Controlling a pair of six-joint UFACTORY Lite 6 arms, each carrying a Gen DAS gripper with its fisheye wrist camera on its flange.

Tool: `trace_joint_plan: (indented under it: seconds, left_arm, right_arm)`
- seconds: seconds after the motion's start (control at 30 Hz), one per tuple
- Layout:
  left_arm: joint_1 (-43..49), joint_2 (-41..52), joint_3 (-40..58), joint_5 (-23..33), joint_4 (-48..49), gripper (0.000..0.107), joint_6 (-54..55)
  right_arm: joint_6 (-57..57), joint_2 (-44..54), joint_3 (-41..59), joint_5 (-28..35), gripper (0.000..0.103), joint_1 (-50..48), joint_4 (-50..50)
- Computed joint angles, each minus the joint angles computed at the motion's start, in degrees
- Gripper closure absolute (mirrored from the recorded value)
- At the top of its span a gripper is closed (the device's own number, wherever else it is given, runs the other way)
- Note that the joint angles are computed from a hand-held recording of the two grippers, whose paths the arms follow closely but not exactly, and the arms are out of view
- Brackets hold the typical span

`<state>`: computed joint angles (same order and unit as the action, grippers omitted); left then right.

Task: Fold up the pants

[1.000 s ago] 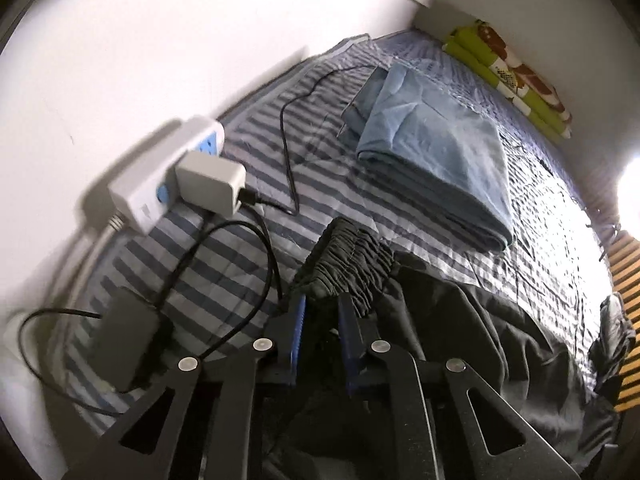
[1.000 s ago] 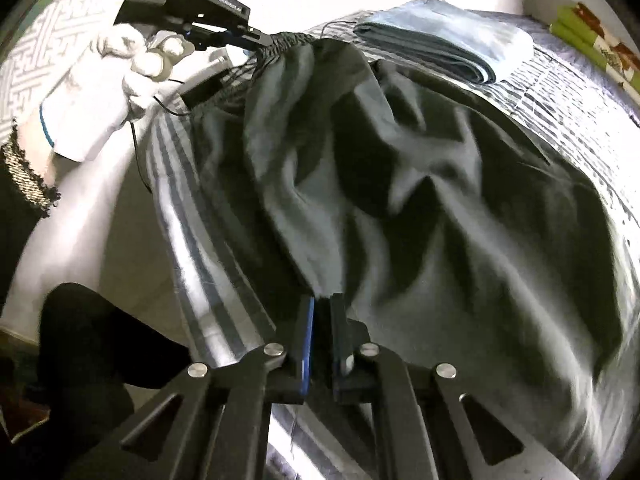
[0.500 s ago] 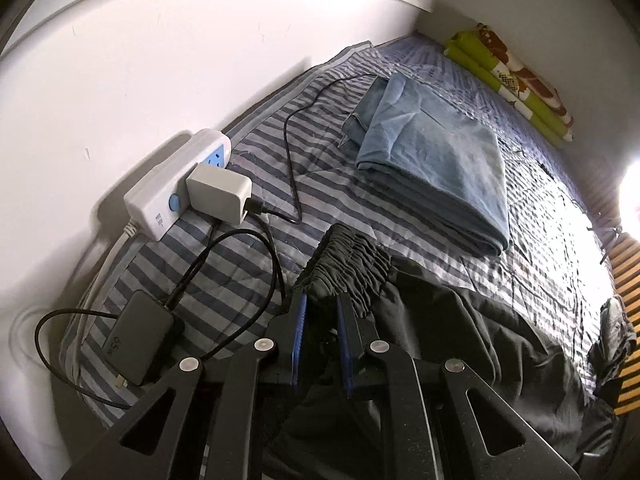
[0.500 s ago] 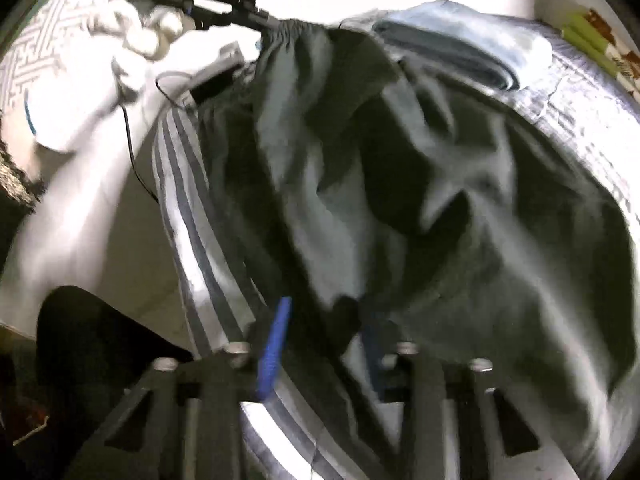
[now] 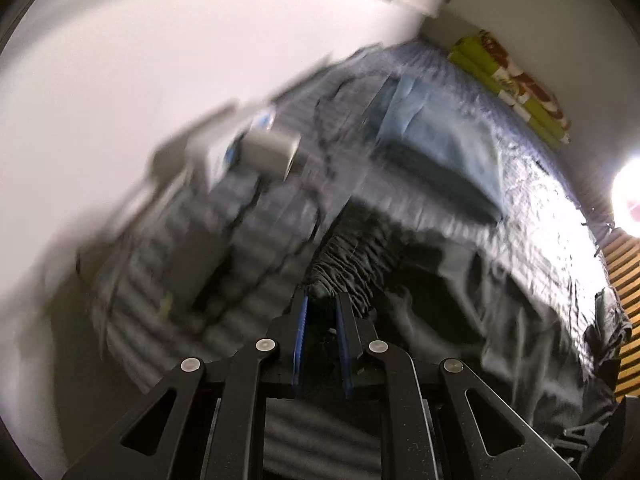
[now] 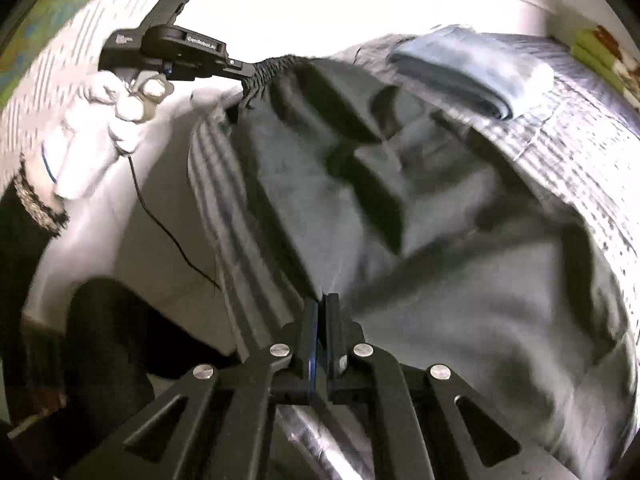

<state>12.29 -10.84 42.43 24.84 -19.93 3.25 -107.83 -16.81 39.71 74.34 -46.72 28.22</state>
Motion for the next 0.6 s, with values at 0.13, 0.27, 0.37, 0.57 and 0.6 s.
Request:
trace_joint_plan:
  seconds: [0.13, 0.27, 0.37, 0.57, 0.6]
  left_arm:
    - [1.6, 0.0, -8.4, -3.0, -3.5, 0.093, 4.5]
    - [2.7, -2.9, -10.4, -2.4, -8.2, 0.093, 8.5]
    - [3.1, -3.6, -7.4, 0.3, -8.1, 0.094, 7.5]
    - [1.6, -0.3, 2.8, 4.8, -4.0, 0.095, 1.3]
    - [1.5, 0.6, 4.4, 5.3, -3.6, 0.095, 0.5]
  right_arm:
    - [-3.2, -4.2, -7.6, -6.6, 0.098, 0.2, -3.5]
    - [-4.9, -6.8, -8.3, -5.5, 0.089, -1.8, -4.2]
    - [-5.5, -6.4, -4.9, -1.0, 0.08, -3.0, -1.0]
    - [1.9, -10.6, -6.6, 0.6, 0.08, 4.0, 3.8]
    - [3.9, -11.9, -8.1, -0.5, 0.08, 6.8, 4.5]
